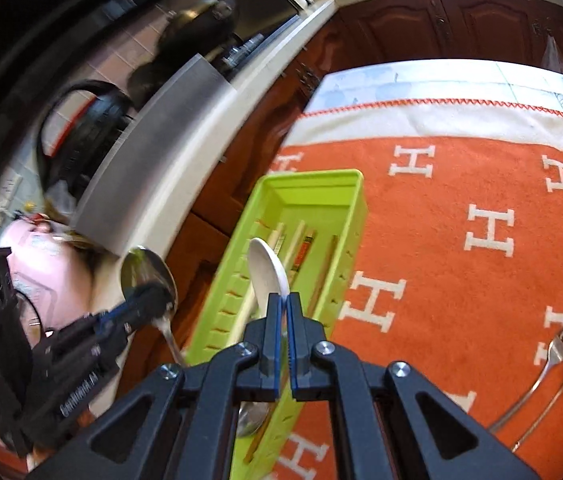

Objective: Organize utensils
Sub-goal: 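Carry both spoons into the green tray and open both tools, then grasp the silver fork with the left tool while the right moves to the small spoon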

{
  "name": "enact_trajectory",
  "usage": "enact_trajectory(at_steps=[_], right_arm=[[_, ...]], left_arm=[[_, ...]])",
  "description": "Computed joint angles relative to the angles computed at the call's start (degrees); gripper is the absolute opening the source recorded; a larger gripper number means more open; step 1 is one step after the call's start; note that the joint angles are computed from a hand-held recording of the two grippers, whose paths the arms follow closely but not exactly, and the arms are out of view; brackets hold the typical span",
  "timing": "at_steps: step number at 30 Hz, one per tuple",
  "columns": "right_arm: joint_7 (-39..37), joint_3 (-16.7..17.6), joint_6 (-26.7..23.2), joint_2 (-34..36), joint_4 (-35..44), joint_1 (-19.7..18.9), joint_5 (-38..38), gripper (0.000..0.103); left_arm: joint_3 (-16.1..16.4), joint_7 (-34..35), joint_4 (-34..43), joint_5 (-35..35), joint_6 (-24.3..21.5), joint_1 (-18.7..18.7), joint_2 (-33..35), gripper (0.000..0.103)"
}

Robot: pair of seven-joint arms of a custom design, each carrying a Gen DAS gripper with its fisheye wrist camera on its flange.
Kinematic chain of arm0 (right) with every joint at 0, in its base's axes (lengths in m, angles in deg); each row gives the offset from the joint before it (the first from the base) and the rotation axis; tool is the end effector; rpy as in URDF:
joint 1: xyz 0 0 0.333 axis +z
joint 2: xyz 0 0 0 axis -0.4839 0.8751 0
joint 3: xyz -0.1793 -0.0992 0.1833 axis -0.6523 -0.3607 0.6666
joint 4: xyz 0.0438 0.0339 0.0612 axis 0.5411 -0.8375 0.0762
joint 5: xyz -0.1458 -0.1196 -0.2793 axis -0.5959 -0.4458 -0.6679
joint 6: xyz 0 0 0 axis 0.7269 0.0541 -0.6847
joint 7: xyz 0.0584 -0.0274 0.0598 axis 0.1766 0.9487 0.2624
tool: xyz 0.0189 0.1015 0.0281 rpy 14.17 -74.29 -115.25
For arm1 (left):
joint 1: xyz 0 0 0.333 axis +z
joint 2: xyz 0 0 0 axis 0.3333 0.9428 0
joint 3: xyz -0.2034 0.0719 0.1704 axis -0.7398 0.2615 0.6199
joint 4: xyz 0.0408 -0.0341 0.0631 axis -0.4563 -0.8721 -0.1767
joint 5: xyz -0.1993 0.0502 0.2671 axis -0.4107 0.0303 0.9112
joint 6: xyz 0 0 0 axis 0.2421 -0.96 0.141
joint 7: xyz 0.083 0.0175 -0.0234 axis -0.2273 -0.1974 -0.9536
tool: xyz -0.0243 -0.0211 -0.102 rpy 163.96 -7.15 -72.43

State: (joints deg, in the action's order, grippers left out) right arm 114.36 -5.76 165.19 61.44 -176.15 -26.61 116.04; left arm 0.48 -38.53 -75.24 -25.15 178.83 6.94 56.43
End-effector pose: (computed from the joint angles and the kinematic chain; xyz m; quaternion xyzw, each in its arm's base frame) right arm 0.5938 0.0587 0.5058 -0.7133 0.6014 0.0920 0.3480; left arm 0.5194 -0.2382 0.5292 -0.7048 0.6421 -0.2365 0.1874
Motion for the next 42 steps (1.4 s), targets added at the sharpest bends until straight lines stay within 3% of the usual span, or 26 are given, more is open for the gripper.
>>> enact_trajectory(at_steps=[4, 7, 12, 16, 23, 28, 42], right_arm=[[1.08, 0.07, 2.86, 1.65, 1.16, 1.55, -3.80, 0.003], [1.56, 0.23, 3.06, 2.49, 2.00, 1.64, -4.39, 0.004], [1.90, 0.10, 4.51, 1.67, 1.04, 1.47, -4.80, 0.004], [1.41, -0.39, 4.90, -0.16, -0.98, 0.48, -3.78, 0.004], [1.18, -2.21, 6.71, -4.77, -7.36, -0.26, -7.97, 0.004], [0.81, -3.60, 8.66, -8.78, -12.96, -1.55, -9.65, 0.004], [2.82, -7.88, 6.69, -15.79, -21.06, -7.99, -5.67, 0.004]], left_arm=[[-0.18, 1.37, 0.25, -2.89, 2.14, 0.50, 2.75, 0.003], [-0.19, 1.17, 2.65, -3.24, 1.33, 0.43, 5.43, 0.003], [0.44, -2.55, 3.85, -0.20, 0.63, 0.00, 6.01, 0.023], [0.37, -3.87, 3.52, -0.09, 0.76, 0.33, 4.66, 0.027], [-0.37, -4.28, 4.60, 1.09, -0.70, -0.72, 3.56, 0.051], [-1.40, -2.60, 7.22, 1.44, -1.57, -2.37, 4.36, 0.053], [-3.45, 1.22, 16.75, 0.66, -4.73, -7.91, 10.83, 0.064]])
